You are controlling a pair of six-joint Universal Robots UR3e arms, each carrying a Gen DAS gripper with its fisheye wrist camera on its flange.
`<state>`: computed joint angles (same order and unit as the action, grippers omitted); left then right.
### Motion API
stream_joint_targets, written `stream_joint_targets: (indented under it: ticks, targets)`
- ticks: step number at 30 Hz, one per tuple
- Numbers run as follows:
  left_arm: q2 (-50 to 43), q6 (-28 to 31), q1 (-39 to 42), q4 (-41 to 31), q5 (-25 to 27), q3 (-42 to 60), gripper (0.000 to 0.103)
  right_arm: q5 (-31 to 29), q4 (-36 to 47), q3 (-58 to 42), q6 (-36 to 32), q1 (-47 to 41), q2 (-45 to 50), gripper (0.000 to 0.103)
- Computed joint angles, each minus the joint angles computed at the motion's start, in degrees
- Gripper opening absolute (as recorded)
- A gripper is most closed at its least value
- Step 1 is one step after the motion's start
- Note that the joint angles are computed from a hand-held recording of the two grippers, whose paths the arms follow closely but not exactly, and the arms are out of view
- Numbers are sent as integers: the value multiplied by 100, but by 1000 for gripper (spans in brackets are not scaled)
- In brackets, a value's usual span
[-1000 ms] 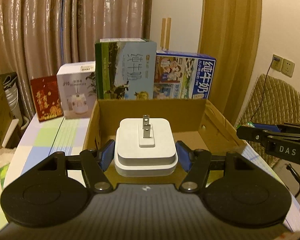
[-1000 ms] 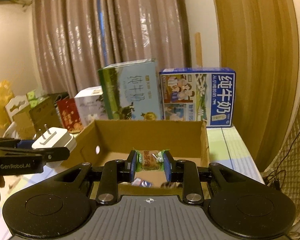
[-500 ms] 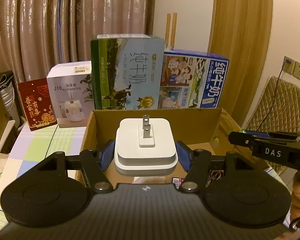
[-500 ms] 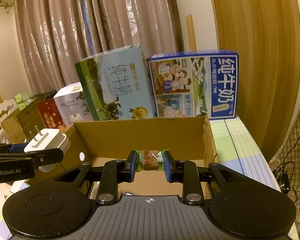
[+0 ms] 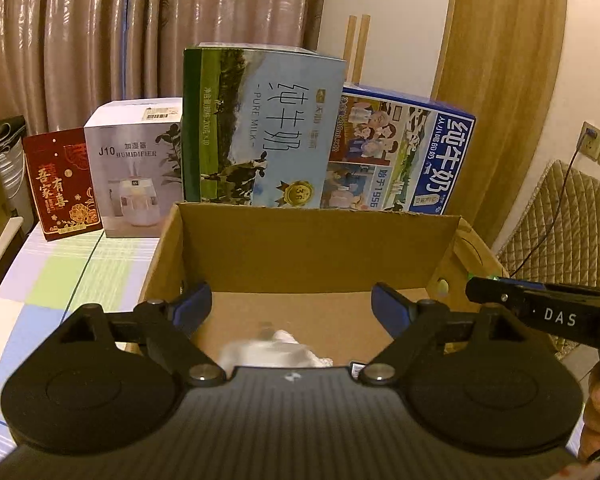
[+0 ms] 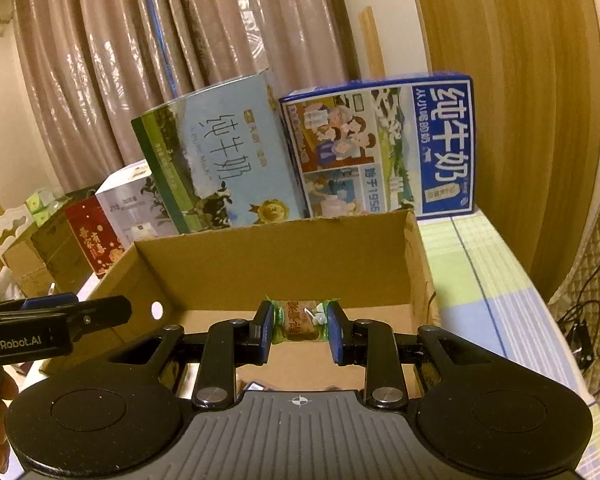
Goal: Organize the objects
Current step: 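Open the left tool to drop the plug while the right tool releases the candy into the box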
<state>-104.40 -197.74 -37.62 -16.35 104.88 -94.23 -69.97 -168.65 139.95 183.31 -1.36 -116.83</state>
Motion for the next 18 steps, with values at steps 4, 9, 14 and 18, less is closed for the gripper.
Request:
stream_joint_targets:
  ticks: [4,9,14,18]
  targets:
    - [81,-11,0,-18,29,-53,84,114,-179,70,94,14,69,25]
    - [218,-26,17,-30,65,-147,84,577,-338,271,348,-348,-30,66]
    - [325,20,38,-27,73,-260,84,604,-274,237,391,-401,-164,66]
    - [435,4,69,-10,52,-378,84,546,-243,246,372,-369,-216,66]
